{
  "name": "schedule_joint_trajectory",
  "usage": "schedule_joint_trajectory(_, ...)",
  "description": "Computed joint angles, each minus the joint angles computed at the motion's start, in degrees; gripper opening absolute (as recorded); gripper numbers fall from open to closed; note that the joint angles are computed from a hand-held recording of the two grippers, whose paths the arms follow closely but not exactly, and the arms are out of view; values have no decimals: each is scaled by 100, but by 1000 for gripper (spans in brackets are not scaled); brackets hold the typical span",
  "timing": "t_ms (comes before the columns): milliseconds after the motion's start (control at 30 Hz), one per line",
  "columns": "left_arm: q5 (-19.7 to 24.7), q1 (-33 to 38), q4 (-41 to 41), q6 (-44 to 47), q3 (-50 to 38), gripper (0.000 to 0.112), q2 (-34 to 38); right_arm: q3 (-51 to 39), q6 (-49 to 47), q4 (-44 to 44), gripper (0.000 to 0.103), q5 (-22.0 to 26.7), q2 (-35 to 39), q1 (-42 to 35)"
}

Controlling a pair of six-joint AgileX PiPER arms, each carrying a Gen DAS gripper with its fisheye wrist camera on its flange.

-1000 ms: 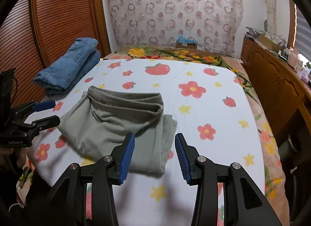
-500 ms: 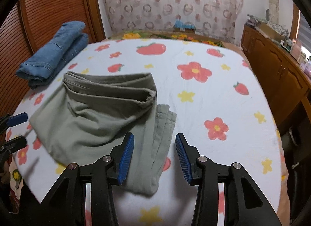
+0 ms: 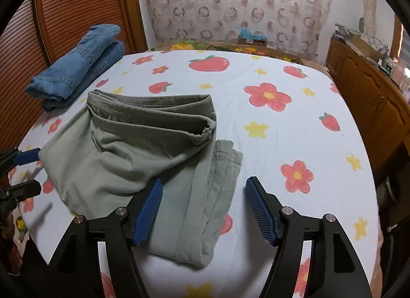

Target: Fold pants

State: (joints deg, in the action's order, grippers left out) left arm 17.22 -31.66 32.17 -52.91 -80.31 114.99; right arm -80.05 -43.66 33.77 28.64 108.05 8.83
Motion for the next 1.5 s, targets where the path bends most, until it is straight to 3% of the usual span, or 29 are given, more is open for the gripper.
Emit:
schedule_joint_trajectory(267,-32,106,-537,569,-139,80,77,64,173,-128,72,-141,-20,68)
schedule_joint_trajectory(467,-126,175,-1395,1533,-327,79,130,93,128,-67,72,-156,-33,55)
schedule_joint_trajectory(533,-143,177,-1551,1727,-382,74,147,102,149,-84,72,-165,-40,60)
schedule_joint_trajectory(700,-97,191,-1739,1967,-560,48,229,105,152,-75,72,-165,-43,62)
schedule_joint_trajectory(767,-84,205,-1844,2068,-614,45,277,106,146,-66,72,-165,-42,60)
schedule_joint_trajectory(1067,103,248,-2019,2177,-772,44,524,110,153,-68,72,-172,-44,61)
schedule_joint_trajectory(1333,-101,220,-1572,1752,-585,44,475,105,267,-56,72,-68,-85,-4)
schedule_joint_trajectory(1433,-190,241,-1610,1769,-509,44,444,502,-380,626,72,-98,-406,-157)
schedule_joint_trajectory(1500,-225,220,-1444,1604,-464,44,426,755,-906,1163,61,78,-586,-298)
